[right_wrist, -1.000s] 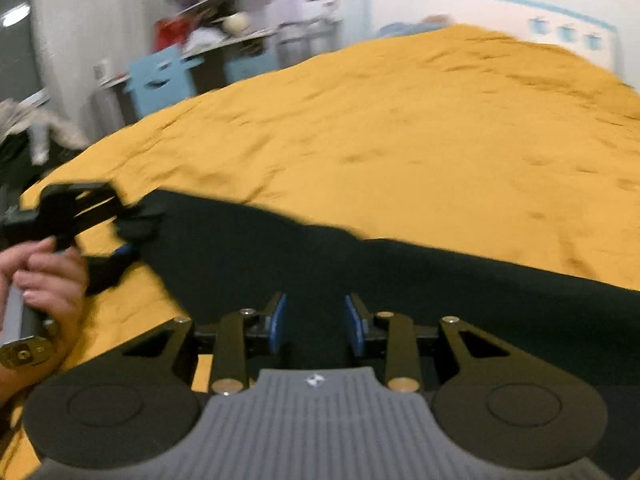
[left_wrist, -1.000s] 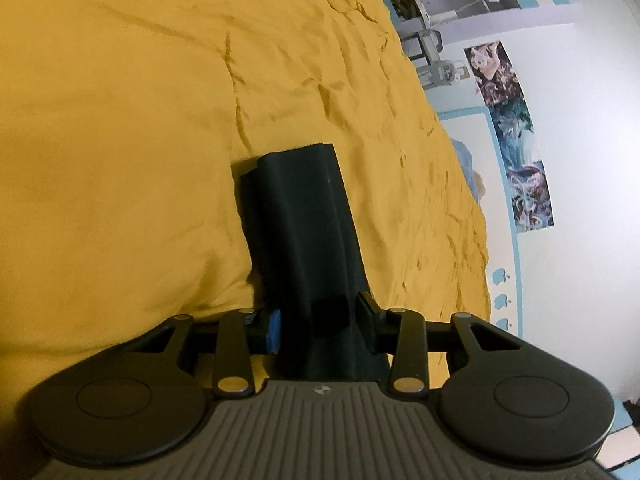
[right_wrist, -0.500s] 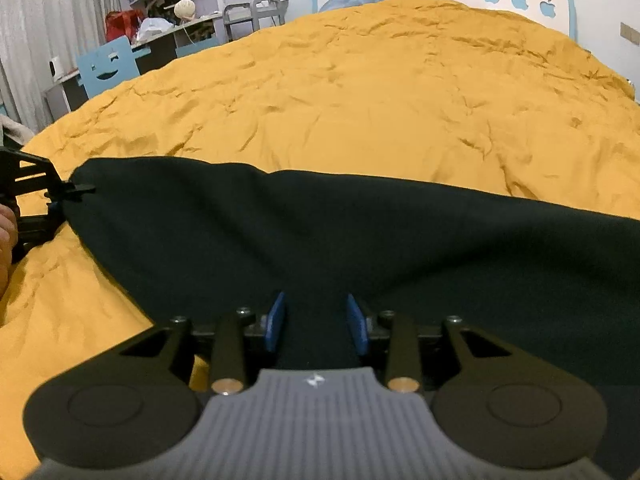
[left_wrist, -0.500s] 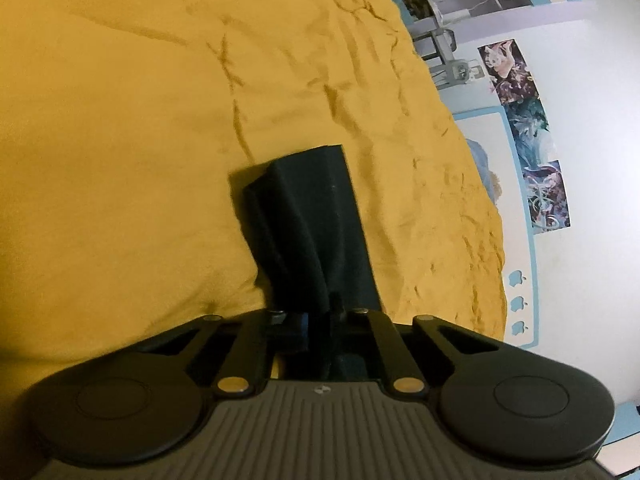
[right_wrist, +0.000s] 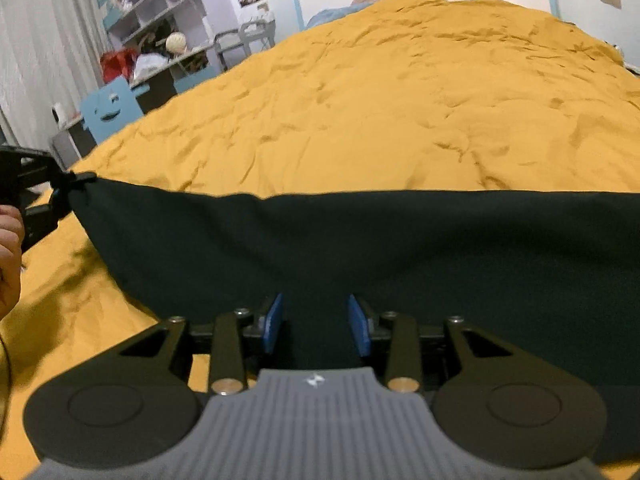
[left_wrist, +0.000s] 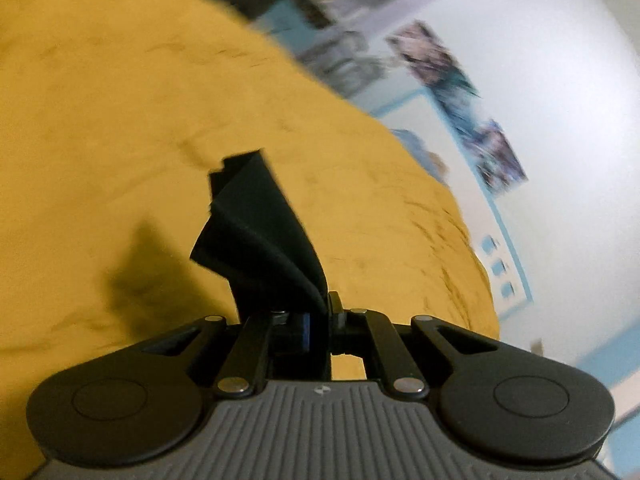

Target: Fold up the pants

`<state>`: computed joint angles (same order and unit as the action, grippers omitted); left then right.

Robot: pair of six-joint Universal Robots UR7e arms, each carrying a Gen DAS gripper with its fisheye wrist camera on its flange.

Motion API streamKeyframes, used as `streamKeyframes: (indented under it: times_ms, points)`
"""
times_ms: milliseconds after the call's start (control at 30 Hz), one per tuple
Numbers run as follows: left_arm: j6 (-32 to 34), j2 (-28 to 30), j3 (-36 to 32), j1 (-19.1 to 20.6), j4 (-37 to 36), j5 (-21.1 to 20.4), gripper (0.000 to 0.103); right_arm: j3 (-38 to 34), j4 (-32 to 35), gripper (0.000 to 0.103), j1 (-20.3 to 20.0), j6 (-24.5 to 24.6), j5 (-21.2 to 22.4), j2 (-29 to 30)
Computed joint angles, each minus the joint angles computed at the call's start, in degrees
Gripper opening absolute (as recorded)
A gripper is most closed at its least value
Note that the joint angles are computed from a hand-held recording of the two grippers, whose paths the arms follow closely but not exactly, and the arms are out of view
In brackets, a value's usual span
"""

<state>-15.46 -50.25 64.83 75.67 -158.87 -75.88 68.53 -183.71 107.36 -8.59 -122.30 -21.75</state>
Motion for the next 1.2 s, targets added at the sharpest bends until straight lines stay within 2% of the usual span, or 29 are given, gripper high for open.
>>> streamKeyframes:
  times_ms: [167, 400, 633, 700, 733, 800, 833, 867, 900, 1000, 1033, 1133, 1200]
  points:
    - [15.0, -0.8, 4.5, -6.1, -4.4, 0.9, 0.007, 7.7, -7.0, 0.034, 0.0, 1.9, 0.4, -5.0]
    - [30.7, 0.5, 12.8, -14.2, -6.8, 4.1, 0.007, 19.0, -16.8, 0.034, -0.6, 4.3, -0.5, -13.0]
    - [39.8, 3.1, 20.2, -18.1, -7.0, 7.5, 0.007, 28.3, -23.8, 0.035, -1.7, 6.1, -3.3, -19.8]
    - [42.8, 3.6, 21.7, -18.6, -4.8, 8.8, 0.008, 30.0, -24.4, 0.035, -2.3, 7.0, -3.7, -21.1]
    - [43.8, 4.2, 21.3, -18.7, -0.8, 10.0, 0.010, 30.8, -24.8, 0.035, -2.6, 7.7, -3.9, -21.6]
    - [44.9, 4.5, 21.1, -18.6, 7.2, 12.4, 0.023, 32.0, -25.1, 0.035, -3.2, 9.2, -4.2, -22.4]
    - [46.6, 4.1, 22.2, -18.8, 7.7, 13.0, 0.023, 32.5, -25.2, 0.036, -3.5, 10.0, -4.2, -22.7]
    - [48.9, 3.0, 24.0, -19.0, 5.7, 12.9, 0.025, 32.9, -25.1, 0.036, -3.7, 10.6, -4.0, -22.9]
    - [50.5, 1.3, 25.6, -19.0, 5.3, 11.4, 0.031, 33.1, -25.0, 0.036, -3.9, 11.0, -3.8, -23.1]
    - [48.4, -4.5, 25.6, -16.6, 13.6, -0.6, 0.048, 32.9, -23.1, 0.037, -4.2, 11.4, -3.3, -23.3]
    - [47.1, -6.1, 25.6, -15.8, 14.7, -3.1, 0.050, 32.6, -22.0, 0.038, -4.4, 11.8, -2.7, -23.4]
    - [41.9, -9.0, 25.9, -13.8, 11.7, -4.7, 0.058, 31.7, -16.7, 0.041, -5.5, 15.1, 1.0, -24.1]
    - [37.1, -9.9, 25.8, -12.0, 8.4, -3.4, 0.063, 30.3, -13.4, 0.041, -6.1, 16.7, 3.8, -24.1]
